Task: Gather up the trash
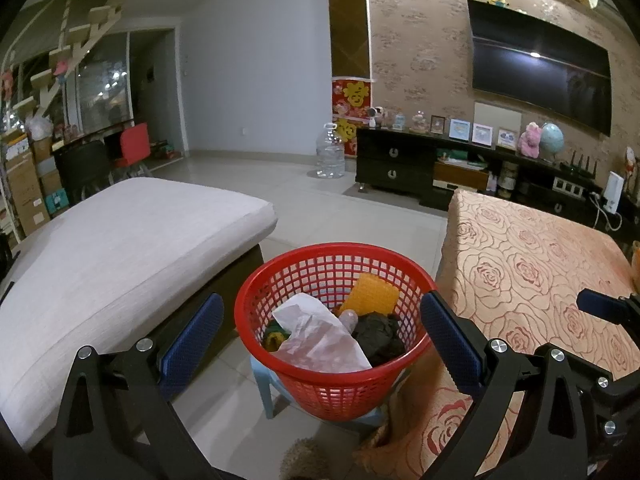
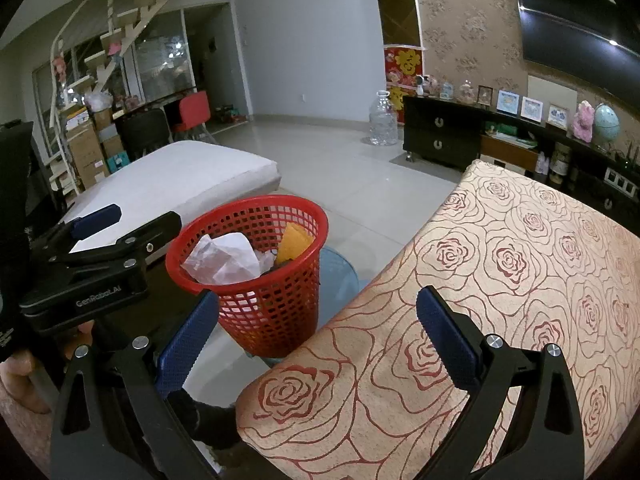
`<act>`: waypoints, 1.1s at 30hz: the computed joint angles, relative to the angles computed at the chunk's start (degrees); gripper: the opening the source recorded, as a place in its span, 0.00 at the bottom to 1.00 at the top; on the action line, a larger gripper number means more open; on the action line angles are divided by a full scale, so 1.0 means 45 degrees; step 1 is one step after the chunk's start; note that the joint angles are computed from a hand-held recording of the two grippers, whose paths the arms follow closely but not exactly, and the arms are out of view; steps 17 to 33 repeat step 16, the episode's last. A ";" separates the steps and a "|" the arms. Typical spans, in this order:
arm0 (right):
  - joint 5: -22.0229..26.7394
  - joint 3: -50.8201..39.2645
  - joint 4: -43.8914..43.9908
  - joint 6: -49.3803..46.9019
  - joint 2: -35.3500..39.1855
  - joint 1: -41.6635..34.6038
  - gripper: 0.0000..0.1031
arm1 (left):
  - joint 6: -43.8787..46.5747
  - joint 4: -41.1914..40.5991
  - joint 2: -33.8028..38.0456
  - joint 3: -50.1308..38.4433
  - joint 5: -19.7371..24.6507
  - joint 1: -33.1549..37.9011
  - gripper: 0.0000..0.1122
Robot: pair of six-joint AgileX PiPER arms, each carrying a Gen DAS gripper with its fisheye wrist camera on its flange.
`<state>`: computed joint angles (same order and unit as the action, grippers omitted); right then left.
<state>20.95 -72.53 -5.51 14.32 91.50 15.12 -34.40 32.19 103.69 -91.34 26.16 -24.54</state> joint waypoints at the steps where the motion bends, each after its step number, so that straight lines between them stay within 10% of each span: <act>1: -0.0021 0.0051 0.0034 -0.0039 -0.0024 -0.0033 0.93 | -0.0030 0.0031 -0.0097 0.0172 -0.0153 0.0021 0.85; 7: 0.0003 0.0552 0.1683 -0.1335 -0.0301 -0.0889 0.93 | -0.0336 0.0524 -0.0088 0.0084 0.0075 -0.0076 0.85; 16: 0.1197 0.1802 -0.0653 0.2407 -0.0112 -0.4971 0.93 | 0.0989 -0.1317 0.0237 -0.0856 0.0926 0.0093 0.85; 33: 0.1197 0.1802 -0.0653 0.2407 -0.0112 -0.4971 0.93 | 0.0989 -0.1317 0.0237 -0.0856 0.0926 0.0093 0.85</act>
